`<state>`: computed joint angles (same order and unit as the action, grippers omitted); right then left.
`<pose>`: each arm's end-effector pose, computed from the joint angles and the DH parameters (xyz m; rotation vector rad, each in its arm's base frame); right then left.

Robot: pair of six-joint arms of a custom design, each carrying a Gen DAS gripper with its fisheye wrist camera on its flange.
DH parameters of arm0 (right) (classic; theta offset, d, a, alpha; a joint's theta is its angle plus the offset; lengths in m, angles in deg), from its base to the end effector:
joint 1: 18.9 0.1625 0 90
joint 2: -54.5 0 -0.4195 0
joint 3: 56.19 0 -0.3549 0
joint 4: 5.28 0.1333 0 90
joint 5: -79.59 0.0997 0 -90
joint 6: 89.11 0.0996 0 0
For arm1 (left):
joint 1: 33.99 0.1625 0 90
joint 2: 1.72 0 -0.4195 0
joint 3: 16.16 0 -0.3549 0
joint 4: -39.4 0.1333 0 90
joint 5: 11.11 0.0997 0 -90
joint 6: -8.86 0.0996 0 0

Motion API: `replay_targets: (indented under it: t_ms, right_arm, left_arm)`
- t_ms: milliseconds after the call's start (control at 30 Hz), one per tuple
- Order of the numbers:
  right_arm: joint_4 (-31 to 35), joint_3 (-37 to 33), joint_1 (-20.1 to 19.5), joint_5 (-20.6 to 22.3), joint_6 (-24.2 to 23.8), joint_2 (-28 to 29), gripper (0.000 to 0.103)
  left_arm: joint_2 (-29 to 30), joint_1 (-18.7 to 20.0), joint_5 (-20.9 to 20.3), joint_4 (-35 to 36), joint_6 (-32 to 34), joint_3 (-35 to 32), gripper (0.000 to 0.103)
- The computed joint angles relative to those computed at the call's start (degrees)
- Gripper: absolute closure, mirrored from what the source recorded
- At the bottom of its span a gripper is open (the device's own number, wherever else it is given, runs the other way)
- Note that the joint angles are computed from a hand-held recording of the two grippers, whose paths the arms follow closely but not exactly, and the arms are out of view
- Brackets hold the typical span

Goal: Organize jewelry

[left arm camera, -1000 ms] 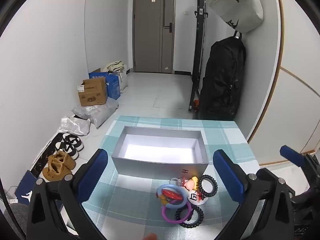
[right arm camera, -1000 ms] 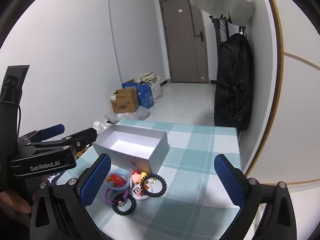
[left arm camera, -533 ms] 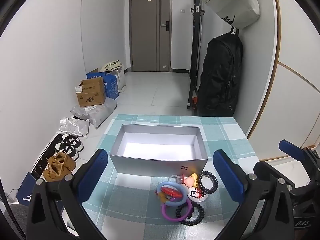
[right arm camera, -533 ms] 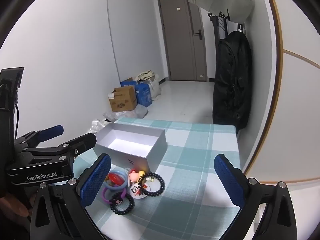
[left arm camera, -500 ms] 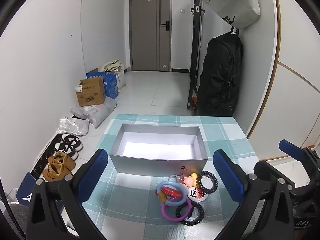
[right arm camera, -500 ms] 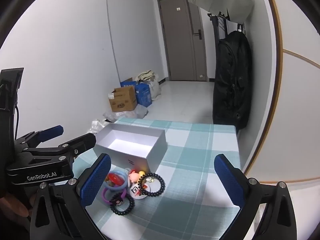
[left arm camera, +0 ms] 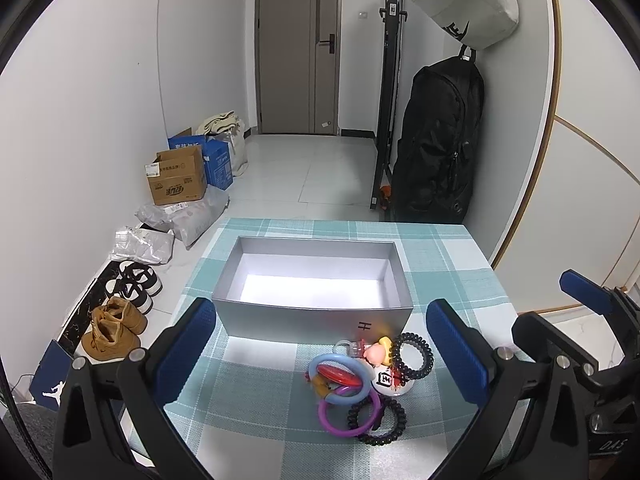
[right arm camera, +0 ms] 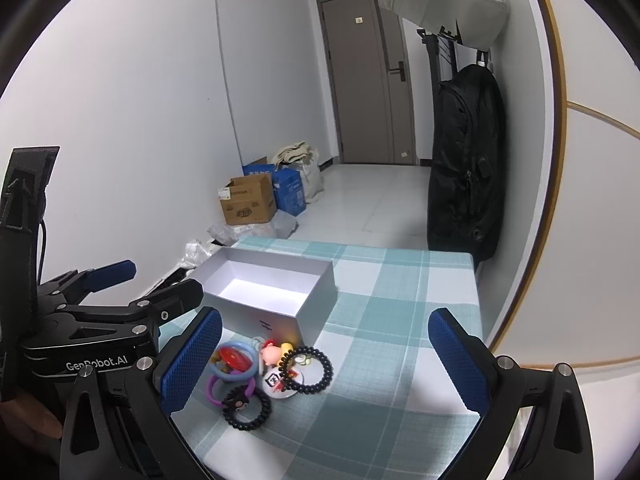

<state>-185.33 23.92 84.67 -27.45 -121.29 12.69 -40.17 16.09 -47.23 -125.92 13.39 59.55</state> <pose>0.2720 -0.6830 0.2415 0.7998 -2.3603 1.1295 -0.3018 -0.6937 0.2237 0.4785 2.1977 -1.0702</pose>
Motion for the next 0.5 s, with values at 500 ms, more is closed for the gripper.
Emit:
replay_targets:
  t_ms: [500]
  right_arm:
    - [0.2,-0.1,-0.1,0.1,0.9,-0.2,0.0]
  left_arm:
    - [-0.3,0.2,-0.5,1.9,-1.0,-0.3,0.001]
